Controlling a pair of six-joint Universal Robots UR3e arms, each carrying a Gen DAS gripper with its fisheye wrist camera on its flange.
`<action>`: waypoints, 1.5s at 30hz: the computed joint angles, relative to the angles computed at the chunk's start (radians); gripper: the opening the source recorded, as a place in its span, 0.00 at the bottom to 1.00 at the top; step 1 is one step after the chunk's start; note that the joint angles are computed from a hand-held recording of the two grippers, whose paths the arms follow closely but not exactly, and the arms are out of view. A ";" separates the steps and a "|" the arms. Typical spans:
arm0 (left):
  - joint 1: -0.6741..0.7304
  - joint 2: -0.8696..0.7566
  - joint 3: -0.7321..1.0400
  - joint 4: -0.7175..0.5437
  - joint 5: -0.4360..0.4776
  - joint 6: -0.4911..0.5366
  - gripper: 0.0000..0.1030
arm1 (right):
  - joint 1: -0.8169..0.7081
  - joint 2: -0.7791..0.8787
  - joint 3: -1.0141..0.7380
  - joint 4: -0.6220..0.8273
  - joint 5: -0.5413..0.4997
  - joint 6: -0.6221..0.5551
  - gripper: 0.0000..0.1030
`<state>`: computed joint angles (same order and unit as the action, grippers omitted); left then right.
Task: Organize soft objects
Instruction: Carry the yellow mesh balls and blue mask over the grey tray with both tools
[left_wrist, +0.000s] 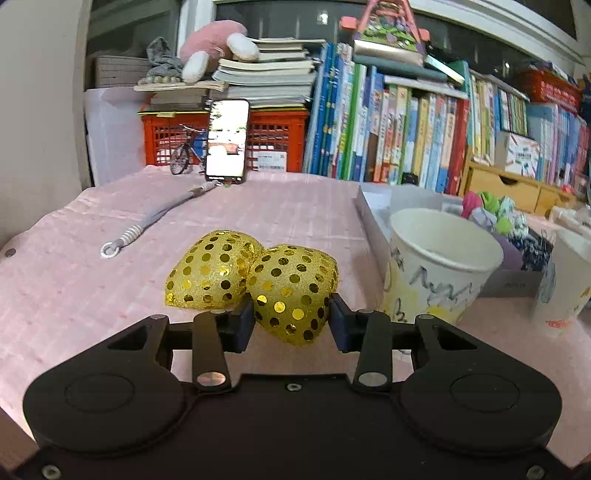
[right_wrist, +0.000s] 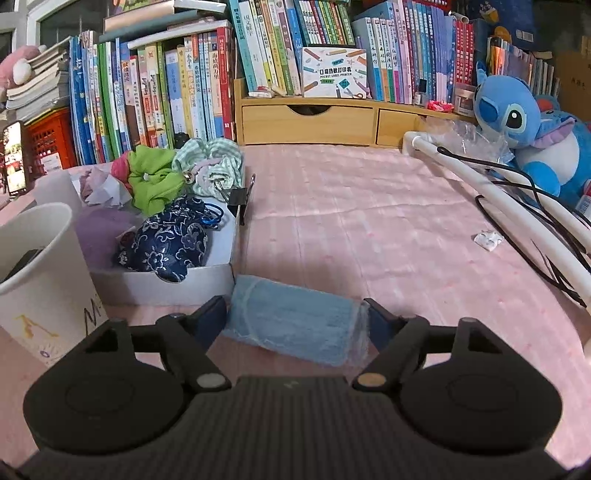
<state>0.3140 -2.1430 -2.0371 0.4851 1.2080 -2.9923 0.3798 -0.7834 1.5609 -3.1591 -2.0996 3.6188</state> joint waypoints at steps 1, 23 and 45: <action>0.008 0.008 -0.003 -0.004 -0.006 -0.006 0.38 | 0.003 -0.005 0.006 -0.007 -0.004 -0.003 0.77; 0.051 0.139 0.362 -0.586 -0.279 0.112 0.38 | -0.091 -0.159 -0.056 0.050 0.221 -0.083 0.77; -0.200 -0.217 1.314 -1.482 -0.239 0.226 0.38 | -0.109 0.030 -0.644 0.545 0.414 -0.155 0.77</action>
<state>0.1136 -2.3602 -0.7235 -0.9969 0.9685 -2.7659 0.2708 -0.7534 0.9172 -2.6142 -1.6854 3.4634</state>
